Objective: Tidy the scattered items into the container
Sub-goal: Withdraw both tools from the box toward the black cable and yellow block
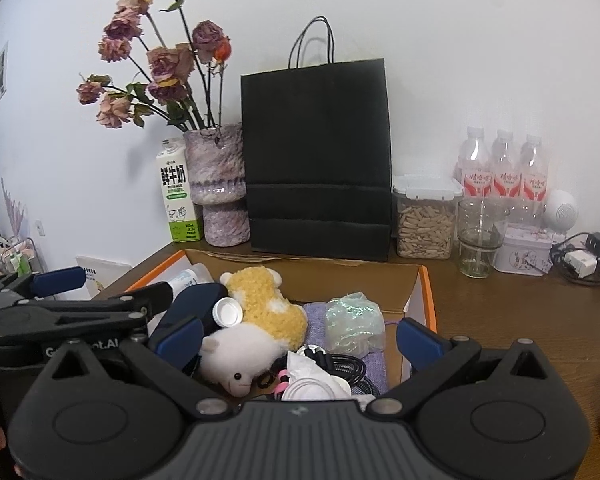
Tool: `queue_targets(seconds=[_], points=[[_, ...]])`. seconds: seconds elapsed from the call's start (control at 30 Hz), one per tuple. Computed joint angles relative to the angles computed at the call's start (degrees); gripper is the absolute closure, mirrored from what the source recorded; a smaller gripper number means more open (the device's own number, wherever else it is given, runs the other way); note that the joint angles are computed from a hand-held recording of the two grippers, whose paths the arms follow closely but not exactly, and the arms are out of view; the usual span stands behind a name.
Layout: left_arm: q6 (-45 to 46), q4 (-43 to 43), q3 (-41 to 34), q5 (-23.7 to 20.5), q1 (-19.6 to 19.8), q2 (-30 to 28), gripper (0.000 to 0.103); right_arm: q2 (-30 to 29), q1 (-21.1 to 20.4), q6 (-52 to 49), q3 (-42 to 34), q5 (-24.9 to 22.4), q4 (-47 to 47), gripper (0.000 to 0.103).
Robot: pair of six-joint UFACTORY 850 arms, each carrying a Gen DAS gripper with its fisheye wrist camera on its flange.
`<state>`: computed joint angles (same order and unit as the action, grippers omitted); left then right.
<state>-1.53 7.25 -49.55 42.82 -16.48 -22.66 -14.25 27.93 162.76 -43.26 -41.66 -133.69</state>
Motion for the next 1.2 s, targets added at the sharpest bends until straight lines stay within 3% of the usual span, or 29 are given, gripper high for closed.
queue_targets(seconds=[0.63,0.87,1.2], points=[[1.58,1.27,8.67,-1.58,0.04,3.86,0.000,2.38,6.08,-1.43,7.13,-3.29,4.88,0.000],[3.59,1.02,10.33,-3.02,-0.83,3.29,0.000,2.30,5.99,0.80,9.84,-2.25,3.57,0.000],[4.65,1.54,7.80,-9.93,-2.24,-0.18,0.000,0.98,2.81,1.42,11.64,1.19,2.55,0.000]])
